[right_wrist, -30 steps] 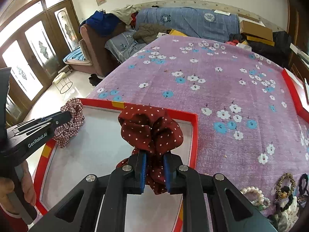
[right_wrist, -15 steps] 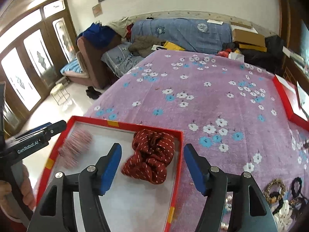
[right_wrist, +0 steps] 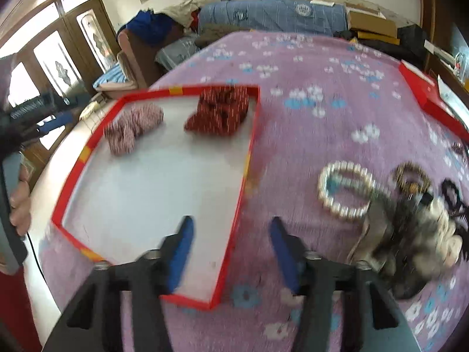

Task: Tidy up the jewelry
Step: 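Withdraw both tools from the tray back to the pile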

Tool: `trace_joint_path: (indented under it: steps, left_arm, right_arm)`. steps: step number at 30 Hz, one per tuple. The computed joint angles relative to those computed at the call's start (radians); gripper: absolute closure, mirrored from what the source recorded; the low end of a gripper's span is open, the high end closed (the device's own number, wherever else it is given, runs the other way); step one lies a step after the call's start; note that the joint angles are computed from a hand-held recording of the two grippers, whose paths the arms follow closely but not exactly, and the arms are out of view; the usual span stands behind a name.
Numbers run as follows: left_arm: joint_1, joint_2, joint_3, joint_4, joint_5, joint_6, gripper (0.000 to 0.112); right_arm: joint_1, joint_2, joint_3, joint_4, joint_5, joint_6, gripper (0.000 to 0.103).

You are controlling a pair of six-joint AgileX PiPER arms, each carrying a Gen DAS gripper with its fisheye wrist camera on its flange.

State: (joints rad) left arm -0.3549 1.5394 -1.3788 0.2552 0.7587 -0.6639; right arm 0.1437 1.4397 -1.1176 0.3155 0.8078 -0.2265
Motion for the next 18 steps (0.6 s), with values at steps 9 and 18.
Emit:
trace_joint_path:
  steps: [9,18]
  left_arm:
    - [-0.084,-0.133,0.135,0.072,0.026,-0.099,0.046]
    - [-0.205,-0.207,0.144,0.153,0.108,-0.192,0.046]
  right_arm:
    - [0.011,-0.020,0.081,0.031,-0.012,-0.010,0.090]
    - [0.091,-0.126,0.164,-0.015,-0.001,0.043,0.083]
